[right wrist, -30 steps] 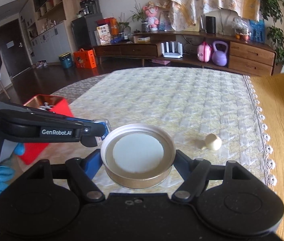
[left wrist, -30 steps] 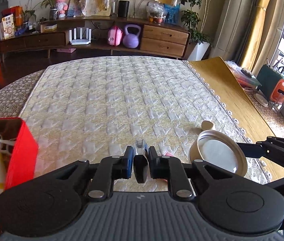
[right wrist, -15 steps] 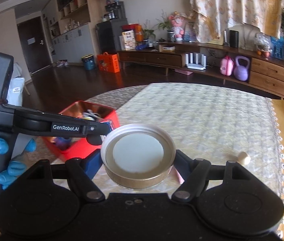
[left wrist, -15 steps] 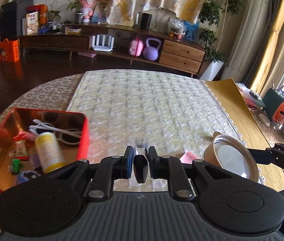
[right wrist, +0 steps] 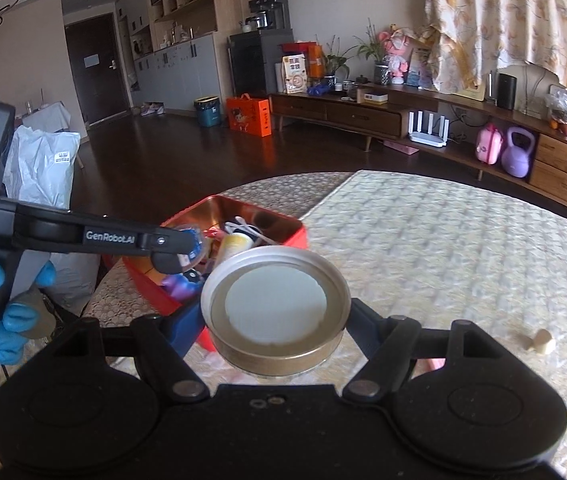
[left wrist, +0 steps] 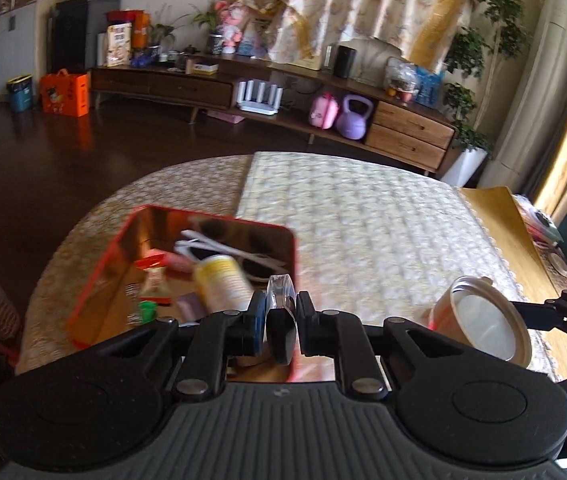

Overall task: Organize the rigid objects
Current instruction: 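Carry the dark case and round mirror with both tools over the red tin box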

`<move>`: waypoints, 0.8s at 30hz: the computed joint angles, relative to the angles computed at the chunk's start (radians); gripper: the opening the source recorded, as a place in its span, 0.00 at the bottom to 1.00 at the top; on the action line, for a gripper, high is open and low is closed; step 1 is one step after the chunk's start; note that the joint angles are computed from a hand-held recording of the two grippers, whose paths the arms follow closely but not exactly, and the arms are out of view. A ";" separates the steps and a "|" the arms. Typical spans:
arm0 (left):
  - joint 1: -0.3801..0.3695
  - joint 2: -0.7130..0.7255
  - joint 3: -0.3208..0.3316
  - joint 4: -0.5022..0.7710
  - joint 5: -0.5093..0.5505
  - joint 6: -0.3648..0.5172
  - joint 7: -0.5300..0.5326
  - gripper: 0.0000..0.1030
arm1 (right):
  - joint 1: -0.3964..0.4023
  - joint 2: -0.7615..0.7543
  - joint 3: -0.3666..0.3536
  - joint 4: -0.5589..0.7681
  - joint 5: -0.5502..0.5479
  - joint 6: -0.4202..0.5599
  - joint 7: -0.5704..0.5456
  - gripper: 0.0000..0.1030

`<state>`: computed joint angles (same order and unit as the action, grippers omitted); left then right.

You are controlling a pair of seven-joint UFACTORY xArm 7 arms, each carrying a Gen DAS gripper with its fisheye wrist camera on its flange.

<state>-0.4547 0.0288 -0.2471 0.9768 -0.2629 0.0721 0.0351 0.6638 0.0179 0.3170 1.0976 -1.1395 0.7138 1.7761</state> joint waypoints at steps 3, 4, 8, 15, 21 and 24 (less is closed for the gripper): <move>0.014 -0.001 0.013 -0.010 -0.001 -0.001 -0.004 0.15 | 0.002 0.046 -0.009 0.044 -0.006 -0.007 -0.013 0.73; 0.019 0.001 0.016 -0.012 -0.001 -0.003 -0.003 0.15 | 0.005 0.061 -0.015 0.059 -0.008 -0.009 -0.019 0.73; 0.039 0.011 0.022 -0.012 -0.016 -0.011 0.019 0.15 | 0.024 0.122 -0.045 0.118 -0.003 -0.018 -0.059 0.73; 0.066 0.058 0.039 0.012 0.071 -0.010 -0.045 0.15 | 0.060 0.224 -0.110 0.225 0.008 -0.042 -0.148 0.73; 0.064 0.121 0.069 0.068 0.172 -0.001 -0.115 0.15 | 0.085 0.311 -0.164 0.315 0.045 -0.068 -0.237 0.73; 0.055 0.162 0.088 0.112 0.233 0.004 -0.153 0.15 | 0.093 0.347 -0.191 0.352 0.071 -0.079 -0.281 0.73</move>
